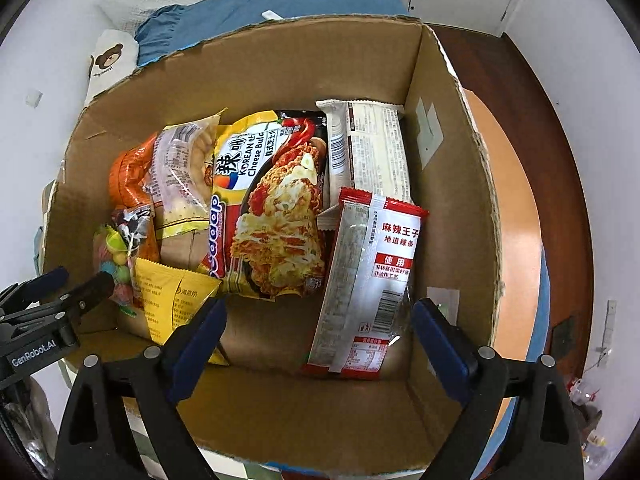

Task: Organize snacks
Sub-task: 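Withdraw both tools from the box toward the remaining snacks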

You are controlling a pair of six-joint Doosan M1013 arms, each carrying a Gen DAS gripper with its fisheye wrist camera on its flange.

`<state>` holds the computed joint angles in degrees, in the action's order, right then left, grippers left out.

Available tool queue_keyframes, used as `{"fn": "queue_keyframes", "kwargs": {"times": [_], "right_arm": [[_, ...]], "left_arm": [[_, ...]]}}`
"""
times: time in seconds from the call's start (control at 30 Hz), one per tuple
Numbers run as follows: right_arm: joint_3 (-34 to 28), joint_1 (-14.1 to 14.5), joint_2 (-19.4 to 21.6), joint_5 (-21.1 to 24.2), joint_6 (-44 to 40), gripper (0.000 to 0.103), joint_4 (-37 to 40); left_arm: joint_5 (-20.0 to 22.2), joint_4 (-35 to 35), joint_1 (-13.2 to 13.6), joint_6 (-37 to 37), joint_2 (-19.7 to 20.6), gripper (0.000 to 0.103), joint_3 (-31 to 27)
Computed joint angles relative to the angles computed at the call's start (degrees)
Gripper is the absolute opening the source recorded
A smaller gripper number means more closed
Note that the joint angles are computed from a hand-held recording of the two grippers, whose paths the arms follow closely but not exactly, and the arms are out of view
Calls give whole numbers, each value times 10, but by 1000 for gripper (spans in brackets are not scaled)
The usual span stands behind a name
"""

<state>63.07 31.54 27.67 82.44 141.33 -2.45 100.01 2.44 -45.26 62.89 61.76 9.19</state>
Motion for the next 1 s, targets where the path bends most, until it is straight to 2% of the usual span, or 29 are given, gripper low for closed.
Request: {"fn": "queue_keyframes", "kwargs": {"times": [0.03, 0.13, 0.43, 0.77, 1.0], "right_arm": [[0, 2, -2, 0, 1, 96, -5], [3, 12, -12, -5, 7, 96, -28], [7, 46, -37, -27, 30, 96, -94], [4, 98, -69, -32, 61, 96, -194], [1, 138, -89, -27, 91, 96, -270]], "left_arm": [[-32, 5, -2, -1, -23, 88, 42], [-85, 17, -7, -5, -63, 88, 113], [-220, 48, -18, -28, -168, 88, 280], [-324, 108, -38, -47, -256, 88, 391], [-378, 153, -54, -79, -307, 88, 450]]}}
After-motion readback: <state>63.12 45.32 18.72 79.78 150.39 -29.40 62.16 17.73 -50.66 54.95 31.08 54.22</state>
